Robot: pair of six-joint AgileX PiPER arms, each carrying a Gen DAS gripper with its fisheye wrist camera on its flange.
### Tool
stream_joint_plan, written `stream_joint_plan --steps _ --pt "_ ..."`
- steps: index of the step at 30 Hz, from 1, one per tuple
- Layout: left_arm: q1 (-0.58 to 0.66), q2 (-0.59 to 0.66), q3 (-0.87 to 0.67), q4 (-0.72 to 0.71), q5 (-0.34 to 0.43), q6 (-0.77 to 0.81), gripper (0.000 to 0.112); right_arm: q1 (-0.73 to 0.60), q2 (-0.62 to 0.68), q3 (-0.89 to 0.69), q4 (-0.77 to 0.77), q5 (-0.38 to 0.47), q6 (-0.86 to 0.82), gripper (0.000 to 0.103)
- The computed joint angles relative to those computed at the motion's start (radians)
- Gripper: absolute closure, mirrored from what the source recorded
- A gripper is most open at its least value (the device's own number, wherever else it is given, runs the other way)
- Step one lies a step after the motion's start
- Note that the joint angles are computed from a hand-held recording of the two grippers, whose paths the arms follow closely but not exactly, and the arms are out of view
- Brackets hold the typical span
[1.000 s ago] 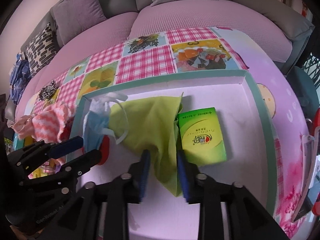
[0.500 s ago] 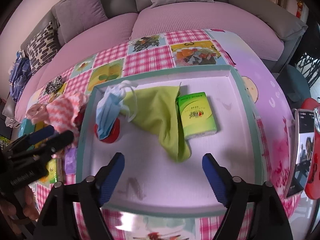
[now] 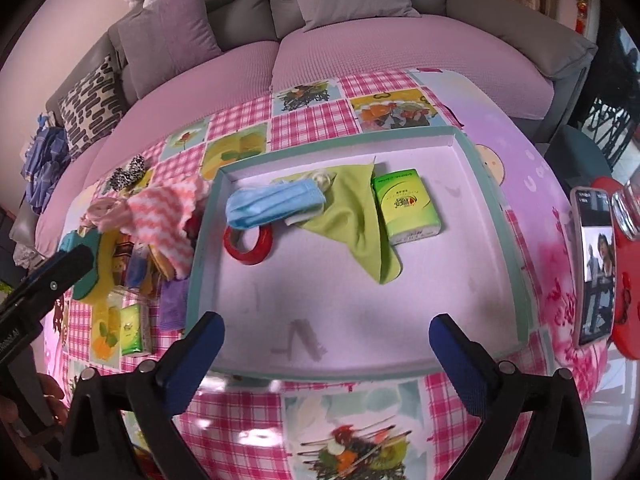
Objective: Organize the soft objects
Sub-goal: 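Grasp the green sponge with the left tool while the right tool grasps the pink cloth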
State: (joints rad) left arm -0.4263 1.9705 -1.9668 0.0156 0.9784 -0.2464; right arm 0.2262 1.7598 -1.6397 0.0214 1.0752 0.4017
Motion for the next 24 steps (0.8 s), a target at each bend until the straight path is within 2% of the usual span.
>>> stream_joint_plan --steps 4,9,15,18,24 --pt "0.032 -0.074 0.112 -0.019 -0.037 0.006 0.016 0.033 -0.021 0.013 -0.028 0.005 0.044 0.000" --pt "0.099 -0.137 0.188 -0.076 -0.046 0.041 0.016 0.063 -0.024 0.002 -0.001 0.009 0.046 0.000" --pt "0.179 -0.162 0.166 -0.040 -0.012 0.057 0.016 0.125 0.017 -0.077 -0.019 0.044 0.062 0.000" --pt "0.232 -0.156 0.131 -0.056 0.026 0.074 0.016 0.154 0.048 -0.129 -0.014 0.054 0.072 0.000" --pt "0.346 -0.161 0.116 -0.096 0.044 0.085 0.016 0.205 0.138 -0.278 -0.005 0.102 0.070 0.000"
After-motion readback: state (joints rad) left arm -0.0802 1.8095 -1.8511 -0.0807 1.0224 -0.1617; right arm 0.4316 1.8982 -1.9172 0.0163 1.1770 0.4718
